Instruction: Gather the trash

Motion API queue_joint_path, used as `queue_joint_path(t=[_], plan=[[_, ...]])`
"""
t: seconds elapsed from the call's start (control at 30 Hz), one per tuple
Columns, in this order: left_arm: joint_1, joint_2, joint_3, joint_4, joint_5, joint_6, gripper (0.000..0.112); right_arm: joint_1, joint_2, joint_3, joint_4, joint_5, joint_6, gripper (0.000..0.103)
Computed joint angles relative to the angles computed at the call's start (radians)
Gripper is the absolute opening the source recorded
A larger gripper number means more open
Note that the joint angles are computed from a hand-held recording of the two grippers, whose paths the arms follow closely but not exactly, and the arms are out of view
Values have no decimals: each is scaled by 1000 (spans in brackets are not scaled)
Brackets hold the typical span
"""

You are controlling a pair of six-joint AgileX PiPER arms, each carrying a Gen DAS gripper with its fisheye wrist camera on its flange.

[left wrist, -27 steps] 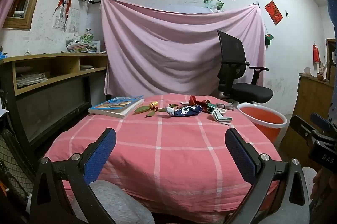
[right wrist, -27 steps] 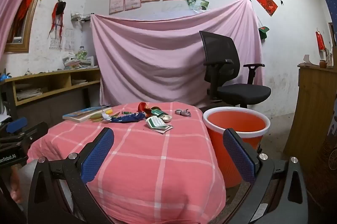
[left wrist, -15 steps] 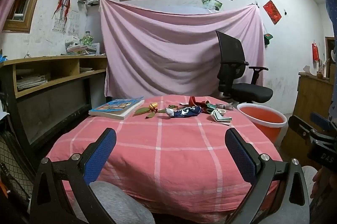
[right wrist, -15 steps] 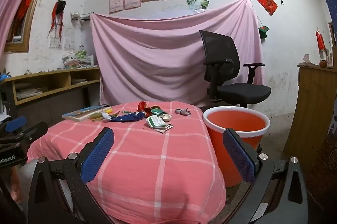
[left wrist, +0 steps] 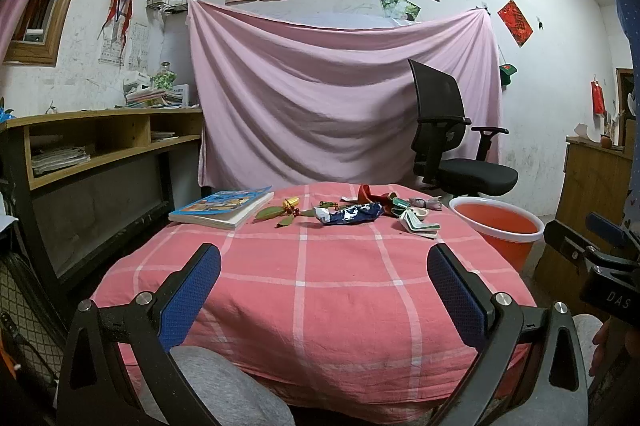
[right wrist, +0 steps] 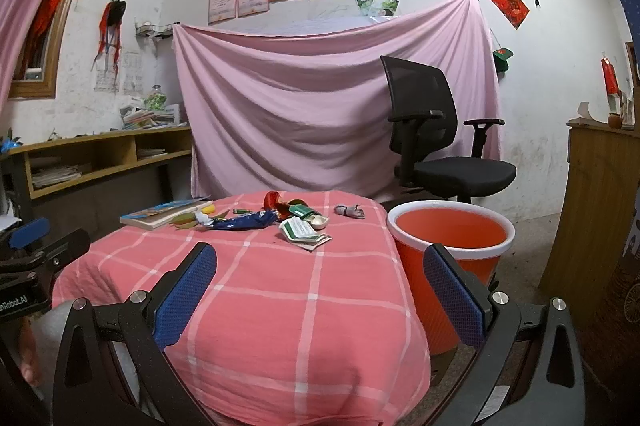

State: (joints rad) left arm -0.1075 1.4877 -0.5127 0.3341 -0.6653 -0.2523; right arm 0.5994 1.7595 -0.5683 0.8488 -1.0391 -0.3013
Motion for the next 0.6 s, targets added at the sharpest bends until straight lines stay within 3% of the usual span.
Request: queue_joint_path(t=[0.6], plan=[[-1,1,1,-3,-3,2,101,-9,-3,-14,-3,21,-11,103]])
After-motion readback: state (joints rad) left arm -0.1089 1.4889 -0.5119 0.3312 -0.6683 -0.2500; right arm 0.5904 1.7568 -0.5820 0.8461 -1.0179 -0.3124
